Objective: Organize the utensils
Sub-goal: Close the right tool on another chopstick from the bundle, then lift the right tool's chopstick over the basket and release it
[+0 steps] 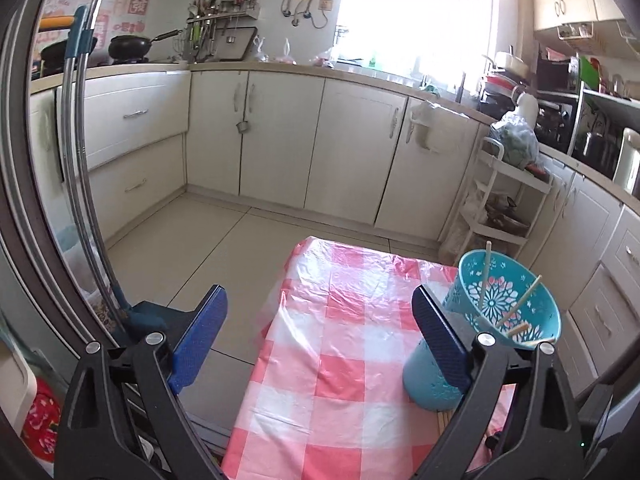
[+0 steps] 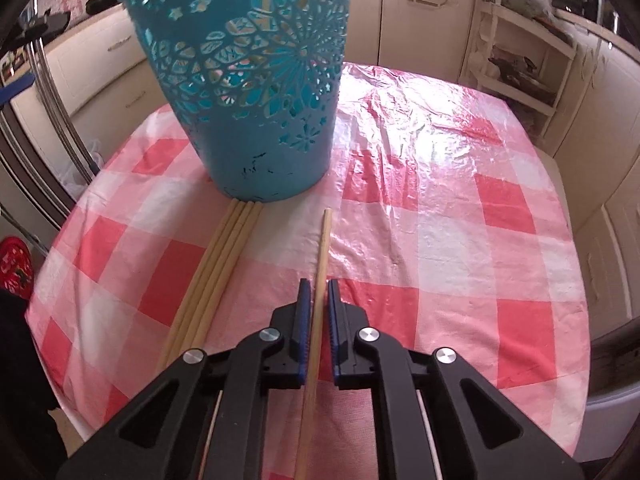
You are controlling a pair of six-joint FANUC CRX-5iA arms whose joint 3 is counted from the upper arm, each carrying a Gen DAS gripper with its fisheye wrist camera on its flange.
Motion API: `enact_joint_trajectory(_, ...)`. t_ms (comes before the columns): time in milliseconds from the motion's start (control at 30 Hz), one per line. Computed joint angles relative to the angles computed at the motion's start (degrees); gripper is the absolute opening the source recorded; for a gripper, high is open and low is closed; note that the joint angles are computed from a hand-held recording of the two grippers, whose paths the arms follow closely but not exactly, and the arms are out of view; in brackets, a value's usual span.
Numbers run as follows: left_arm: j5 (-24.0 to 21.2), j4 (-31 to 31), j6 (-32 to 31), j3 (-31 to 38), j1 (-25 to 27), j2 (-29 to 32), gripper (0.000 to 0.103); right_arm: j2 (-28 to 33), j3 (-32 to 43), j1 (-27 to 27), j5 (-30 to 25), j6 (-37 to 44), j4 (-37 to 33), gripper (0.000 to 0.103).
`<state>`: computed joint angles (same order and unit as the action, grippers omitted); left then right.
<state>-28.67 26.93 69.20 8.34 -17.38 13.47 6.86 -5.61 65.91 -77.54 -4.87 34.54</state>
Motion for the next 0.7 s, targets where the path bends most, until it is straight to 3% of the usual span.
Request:
enact_joint_trajectory(167,-3.4,-2.3,2.0,2.1,-0.2,1.3,0.090,-4.6,-3.8,2.1,3.1,-6.3,0.6,0.006)
enact_joint_trajectory(433,-4.2,-5.9,4.6,3.2,-0.7,1.7,0.090,-13.4,-12.0,5.9,10.0,-20.2,11.4,0.006)
enact_joint_trajectory(700,-6.3,-8.8,6.5,4.9,-1.0,2.4,0.092,-14.8,-9.6,3.0,12.5,-20.4,24.1,0.006)
